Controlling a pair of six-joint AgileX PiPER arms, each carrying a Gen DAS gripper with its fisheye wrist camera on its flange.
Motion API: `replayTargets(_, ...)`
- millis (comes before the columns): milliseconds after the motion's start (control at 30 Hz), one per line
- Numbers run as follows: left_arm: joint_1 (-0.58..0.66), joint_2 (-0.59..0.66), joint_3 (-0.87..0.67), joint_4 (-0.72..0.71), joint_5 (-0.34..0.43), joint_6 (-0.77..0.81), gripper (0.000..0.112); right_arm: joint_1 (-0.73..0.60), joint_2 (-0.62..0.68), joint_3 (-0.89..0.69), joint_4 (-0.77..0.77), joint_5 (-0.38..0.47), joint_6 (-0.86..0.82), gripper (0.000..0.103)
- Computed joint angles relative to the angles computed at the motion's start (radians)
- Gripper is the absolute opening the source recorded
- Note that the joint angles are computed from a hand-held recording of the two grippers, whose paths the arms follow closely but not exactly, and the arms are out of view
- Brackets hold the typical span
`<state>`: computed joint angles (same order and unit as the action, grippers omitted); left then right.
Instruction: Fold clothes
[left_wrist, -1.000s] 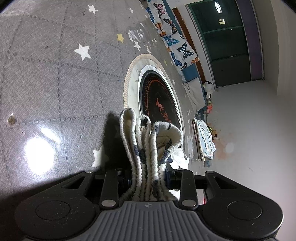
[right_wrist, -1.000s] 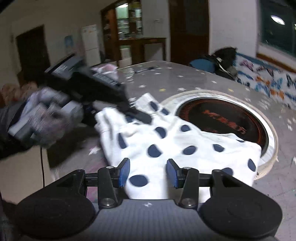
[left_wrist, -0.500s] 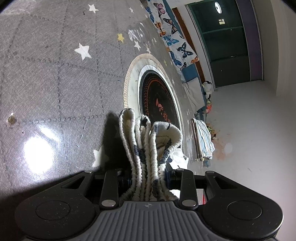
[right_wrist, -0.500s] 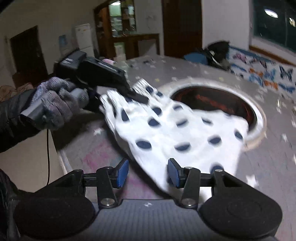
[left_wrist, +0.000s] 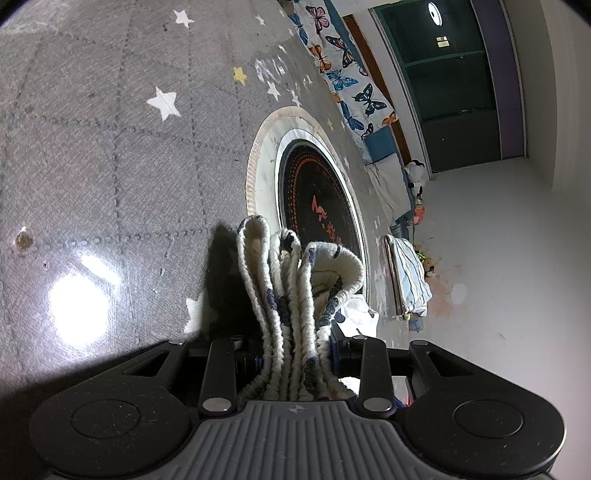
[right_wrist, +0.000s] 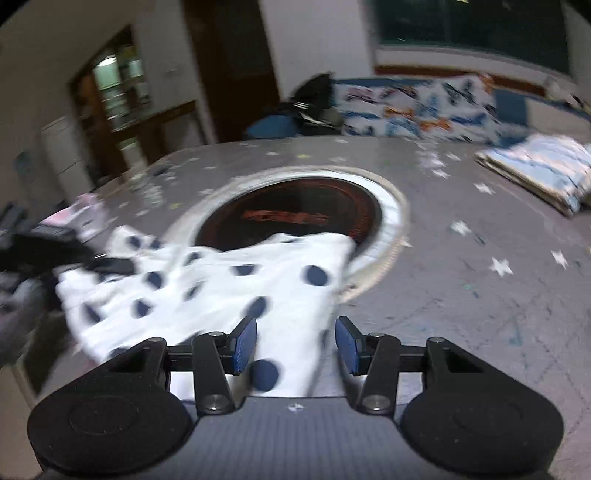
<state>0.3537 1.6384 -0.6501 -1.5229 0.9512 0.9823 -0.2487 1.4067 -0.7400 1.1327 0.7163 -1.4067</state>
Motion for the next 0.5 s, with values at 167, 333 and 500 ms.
replayTargets(167,-0.023,-0.028,-0.001,0.015,-0.036,-0.01,0.034,0.007,0.044,0.004,0.056,-0.007,-0.016,0.046)
replayTargets(333,-0.072,-0.063,-0.025,0.056,-0.083,-0.06,0.033,0.039,0.025,0.037,0.1,-0.043,-0.033,0.015)
replayTargets(500,-0.161,-0.096,-0.092,0.096,-0.112,-0.124,0.033,-0.019,-0.03,0.075,0.172,-0.007,-0.115,0.005)
